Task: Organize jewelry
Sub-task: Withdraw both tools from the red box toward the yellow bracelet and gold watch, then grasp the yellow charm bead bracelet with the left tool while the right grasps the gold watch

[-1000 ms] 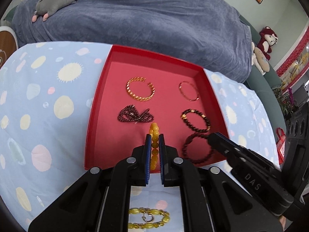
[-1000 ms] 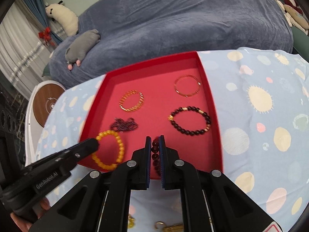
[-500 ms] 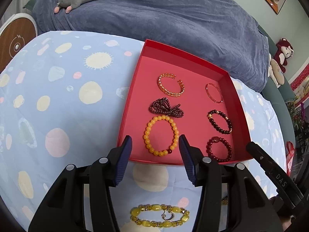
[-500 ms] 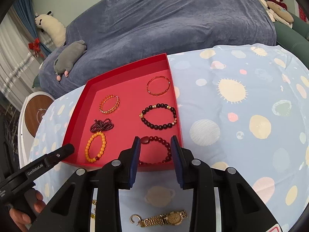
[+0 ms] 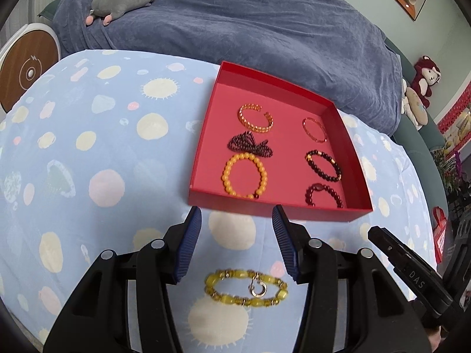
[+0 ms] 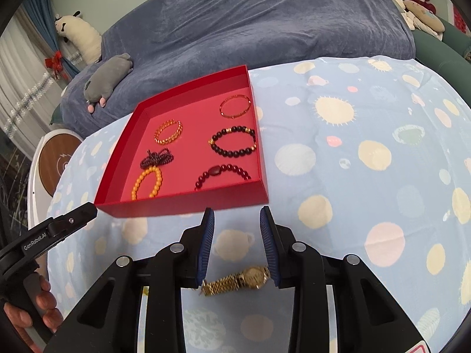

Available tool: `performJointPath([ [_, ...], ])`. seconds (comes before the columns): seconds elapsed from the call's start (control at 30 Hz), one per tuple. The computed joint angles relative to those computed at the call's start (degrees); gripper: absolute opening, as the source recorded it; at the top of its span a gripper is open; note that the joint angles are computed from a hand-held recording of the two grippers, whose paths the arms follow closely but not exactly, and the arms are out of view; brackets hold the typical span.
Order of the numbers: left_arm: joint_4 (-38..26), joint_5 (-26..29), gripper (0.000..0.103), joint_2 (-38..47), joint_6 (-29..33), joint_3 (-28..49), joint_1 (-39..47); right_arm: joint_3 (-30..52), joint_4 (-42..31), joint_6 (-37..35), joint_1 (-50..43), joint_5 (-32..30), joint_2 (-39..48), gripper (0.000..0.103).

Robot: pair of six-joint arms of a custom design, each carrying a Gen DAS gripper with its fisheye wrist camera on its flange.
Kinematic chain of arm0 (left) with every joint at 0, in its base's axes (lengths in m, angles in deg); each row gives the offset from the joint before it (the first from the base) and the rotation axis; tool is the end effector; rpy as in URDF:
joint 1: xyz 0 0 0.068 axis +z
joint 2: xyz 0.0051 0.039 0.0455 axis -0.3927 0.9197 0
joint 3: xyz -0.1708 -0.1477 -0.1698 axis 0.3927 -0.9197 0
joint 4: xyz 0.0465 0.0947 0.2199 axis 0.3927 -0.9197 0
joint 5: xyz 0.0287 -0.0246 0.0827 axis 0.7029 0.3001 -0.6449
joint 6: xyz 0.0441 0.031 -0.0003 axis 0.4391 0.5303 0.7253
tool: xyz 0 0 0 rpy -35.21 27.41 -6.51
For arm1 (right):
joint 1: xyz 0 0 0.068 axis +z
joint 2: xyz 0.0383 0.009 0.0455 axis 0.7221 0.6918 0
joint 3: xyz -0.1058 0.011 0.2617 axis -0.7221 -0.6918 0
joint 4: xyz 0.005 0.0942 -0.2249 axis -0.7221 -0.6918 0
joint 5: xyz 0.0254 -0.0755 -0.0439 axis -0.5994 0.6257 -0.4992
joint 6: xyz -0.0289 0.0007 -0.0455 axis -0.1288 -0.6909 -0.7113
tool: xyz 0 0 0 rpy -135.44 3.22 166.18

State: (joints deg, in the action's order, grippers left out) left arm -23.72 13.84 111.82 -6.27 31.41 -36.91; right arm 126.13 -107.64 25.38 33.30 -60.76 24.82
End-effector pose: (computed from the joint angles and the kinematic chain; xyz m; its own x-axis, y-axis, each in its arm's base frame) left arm 0.2303 -0.0536 0.2452 -0.7624 -0.3842 -0.5207 -0.2787 0.9212 -0.2716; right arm 0.3270 -0.0592 0.2687 -0.8694 -0.0438 -0.4922 -0.2063 0.9373 0.2810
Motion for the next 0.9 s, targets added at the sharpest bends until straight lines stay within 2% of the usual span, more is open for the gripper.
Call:
performJointPath([
  [0.47, -0.08, -1.6, 0.048, -1.9, -4.11, -7.94, -4.27, -5.06, 1.42, -3.19, 0.83, 3.76, -0.81, 0.032],
  [0.77, 1.34, -1.88, 0.047, -1.22, -4.43, -10.99, -5.27, -8.1, 2.29, -5.87, 3.15, 7.4, -0.58, 0.03],
  [0.9, 1.09, -3.48, 0.047, -1.61, -4.17, -11.54, -7.1, -10.96, 1.65, -7.96, 1.05, 6.52, -2.83, 0.03],
])
